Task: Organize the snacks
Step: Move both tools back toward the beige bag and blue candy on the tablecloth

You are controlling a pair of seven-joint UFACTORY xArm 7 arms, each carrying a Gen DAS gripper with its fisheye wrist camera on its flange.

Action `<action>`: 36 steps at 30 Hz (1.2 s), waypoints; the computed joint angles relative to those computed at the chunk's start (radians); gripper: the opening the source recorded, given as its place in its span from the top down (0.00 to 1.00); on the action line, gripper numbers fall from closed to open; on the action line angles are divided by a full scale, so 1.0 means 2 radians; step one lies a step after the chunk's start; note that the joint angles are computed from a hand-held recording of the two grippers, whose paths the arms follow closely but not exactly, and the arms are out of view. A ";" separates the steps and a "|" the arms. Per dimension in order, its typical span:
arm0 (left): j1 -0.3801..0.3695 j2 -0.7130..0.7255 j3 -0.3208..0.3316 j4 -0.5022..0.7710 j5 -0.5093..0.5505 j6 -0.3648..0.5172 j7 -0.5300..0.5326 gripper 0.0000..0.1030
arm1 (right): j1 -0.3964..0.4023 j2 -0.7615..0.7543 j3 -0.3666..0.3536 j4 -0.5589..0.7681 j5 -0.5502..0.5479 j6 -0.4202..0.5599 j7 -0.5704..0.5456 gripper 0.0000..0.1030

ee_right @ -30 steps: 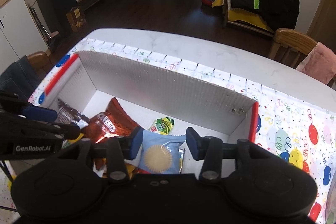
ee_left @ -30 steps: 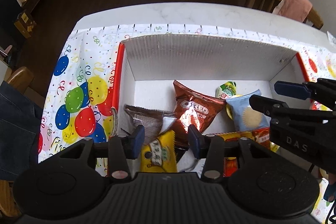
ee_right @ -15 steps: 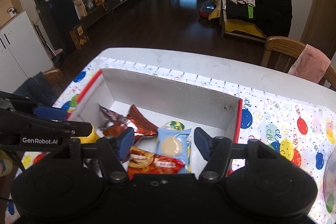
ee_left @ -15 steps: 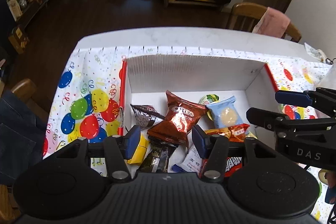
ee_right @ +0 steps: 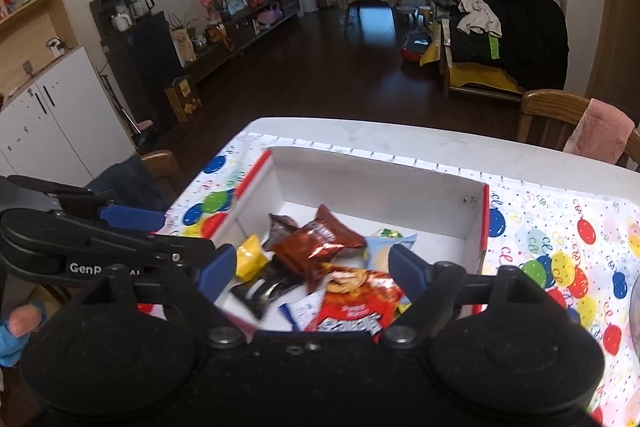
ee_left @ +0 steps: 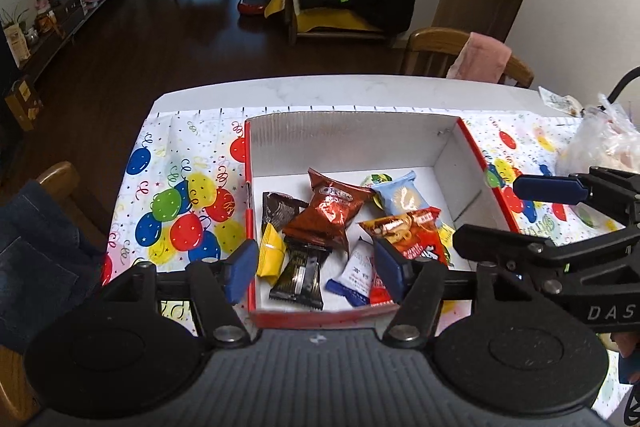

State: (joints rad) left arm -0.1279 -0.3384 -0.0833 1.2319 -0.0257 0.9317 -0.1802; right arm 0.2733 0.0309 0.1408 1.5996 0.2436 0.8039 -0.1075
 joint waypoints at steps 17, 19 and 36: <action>-0.001 -0.162 0.015 -0.159 -0.016 -0.039 0.034 0.22 | 0.028 -0.121 0.006 -0.165 0.019 -0.059 0.025 0.01; -0.004 -0.172 0.019 -0.171 -0.022 -0.032 0.039 0.21 | 0.031 -0.130 0.006 -0.181 0.015 -0.060 0.035 0.01; 0.004 -0.122 0.039 -0.190 -0.087 0.032 0.002 0.21 | 0.030 -0.206 0.011 -0.300 -0.021 -0.059 0.168 0.00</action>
